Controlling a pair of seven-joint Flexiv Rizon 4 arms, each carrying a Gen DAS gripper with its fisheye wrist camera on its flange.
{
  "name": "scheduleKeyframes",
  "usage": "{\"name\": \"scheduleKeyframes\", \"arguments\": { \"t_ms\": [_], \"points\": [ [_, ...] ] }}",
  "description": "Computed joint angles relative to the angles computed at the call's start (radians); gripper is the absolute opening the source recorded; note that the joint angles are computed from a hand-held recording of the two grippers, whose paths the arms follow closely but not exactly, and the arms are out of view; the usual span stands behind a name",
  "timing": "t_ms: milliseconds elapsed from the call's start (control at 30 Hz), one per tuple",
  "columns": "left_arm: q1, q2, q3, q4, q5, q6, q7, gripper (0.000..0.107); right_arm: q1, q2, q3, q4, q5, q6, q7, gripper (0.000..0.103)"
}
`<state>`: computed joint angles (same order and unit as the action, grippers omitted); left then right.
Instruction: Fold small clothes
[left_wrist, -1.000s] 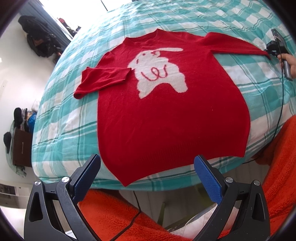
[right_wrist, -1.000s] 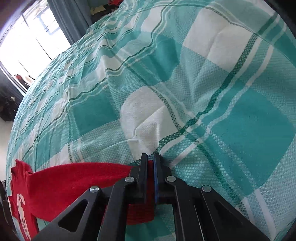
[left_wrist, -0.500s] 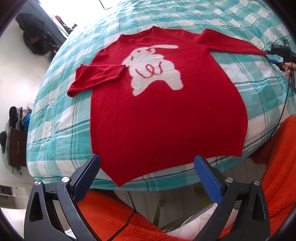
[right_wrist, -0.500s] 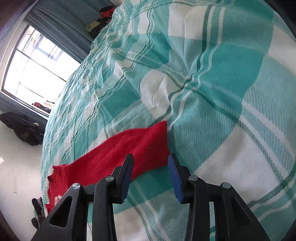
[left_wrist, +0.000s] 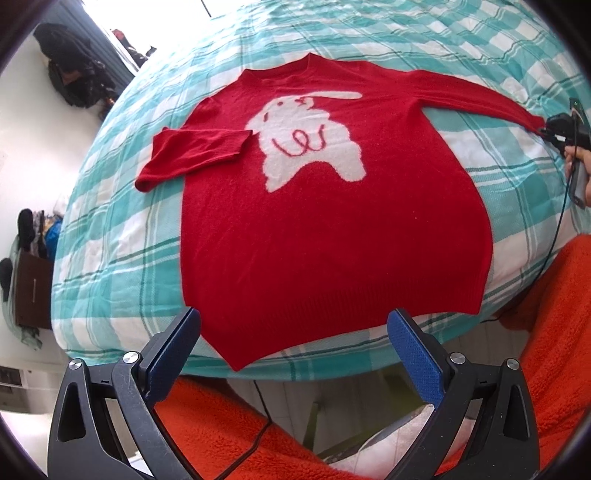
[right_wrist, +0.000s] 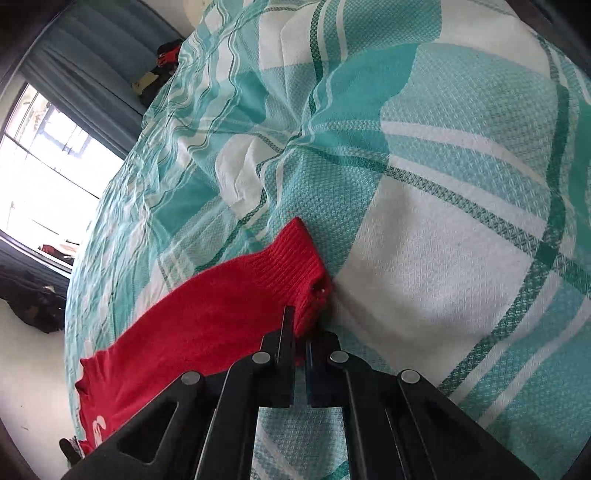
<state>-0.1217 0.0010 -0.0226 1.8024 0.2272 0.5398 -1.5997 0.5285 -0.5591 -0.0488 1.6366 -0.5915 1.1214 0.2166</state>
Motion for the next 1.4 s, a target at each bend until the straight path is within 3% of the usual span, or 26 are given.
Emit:
{"name": "scheduleKeyframes", "arguments": {
  "t_ms": [133,267,400,500,567,633,700,767,900,967,1000,1033,1067,1100,1167,1300,1400],
  "points": [
    [0.004,0.002,0.005,0.002,0.004,-0.008,-0.003,0.101,-0.017,-0.021,0.036,-0.066,0.022,-0.092,-0.106,0.009],
    [0.05,0.026,0.048,0.041,-0.007,0.045,-0.048,0.101,0.016,0.022,0.03,-0.055,-0.007,-0.174,-0.136,0.059],
    [0.124,0.041,0.102,0.119,-0.066,0.127,-0.043,0.101,0.05,0.1,0.081,-0.015,-0.058,-0.283,-0.196,0.059],
    [0.164,0.039,0.128,0.195,-0.191,0.192,0.041,0.101,0.054,0.129,0.175,0.005,0.006,-0.218,-0.291,0.059],
    [0.176,0.025,0.132,0.244,-0.308,0.218,0.144,0.101,0.05,0.111,0.257,0.006,0.124,-0.081,-0.366,0.059],
    [0.183,0.006,0.125,0.281,-0.377,0.233,0.233,0.101,0.029,0.035,0.395,-0.052,0.312,0.036,-0.509,0.059],
    [0.183,-0.008,0.116,0.309,-0.383,0.256,0.286,0.101,0.019,-0.063,0.525,-0.144,0.445,0.061,-0.628,0.059],
    [0.183,-0.012,0.112,0.329,-0.359,0.275,0.31,0.101,0.065,-0.124,0.542,-0.209,0.475,0.036,-0.654,0.059],
    [0.18,-0.008,0.108,0.388,-0.459,0.34,0.385,0.098,0.169,-0.159,0.45,-0.276,0.449,-0.082,-0.647,0.058],
    [0.18,-0.012,0.106,0.407,-0.544,0.348,0.413,0.087,0.187,-0.162,0.428,-0.273,0.481,-0.053,-0.647,0.052],
    [0.182,-0.02,0.104,0.408,-0.589,0.333,0.422,0.073,0.191,-0.167,0.422,-0.276,0.497,-0.032,-0.663,0.047],
    [0.185,-0.028,0.103,0.406,-0.63,0.309,0.425,0.055,0.196,-0.172,0.418,-0.279,0.51,-0.021,-0.682,0.031],
    [0.19,-0.04,0.103,0.406,-0.667,0.29,0.431,0.043,0.199,-0.177,0.413,-0.289,0.521,-0.033,-0.696,0.005],
    [0.195,-0.046,0.103,0.404,-0.697,0.259,0.431,0.009,0.208,-0.178,0.399,-0.296,0.527,-0.047,-0.695,0.004],
    [0.199,-0.042,0.106,0.411,-0.712,0.238,0.404,0.004,0.223,-0.164,0.377,-0.3,0.526,-0.096,-0.696,0.004],
    [0.195,-0.046,0.105,0.377,-0.542,0.213,0.317,0.002,0.266,-0.146,0.336,-0.351,0.477,-0.278,-0.726,0.003],
    [0.186,-0.074,0.097,0.344,-0.459,0.206,0.253,0.002,0.282,-0.163,0.31,-0.374,0.476,-0.335,-0.7,0.003]
  ]
}}
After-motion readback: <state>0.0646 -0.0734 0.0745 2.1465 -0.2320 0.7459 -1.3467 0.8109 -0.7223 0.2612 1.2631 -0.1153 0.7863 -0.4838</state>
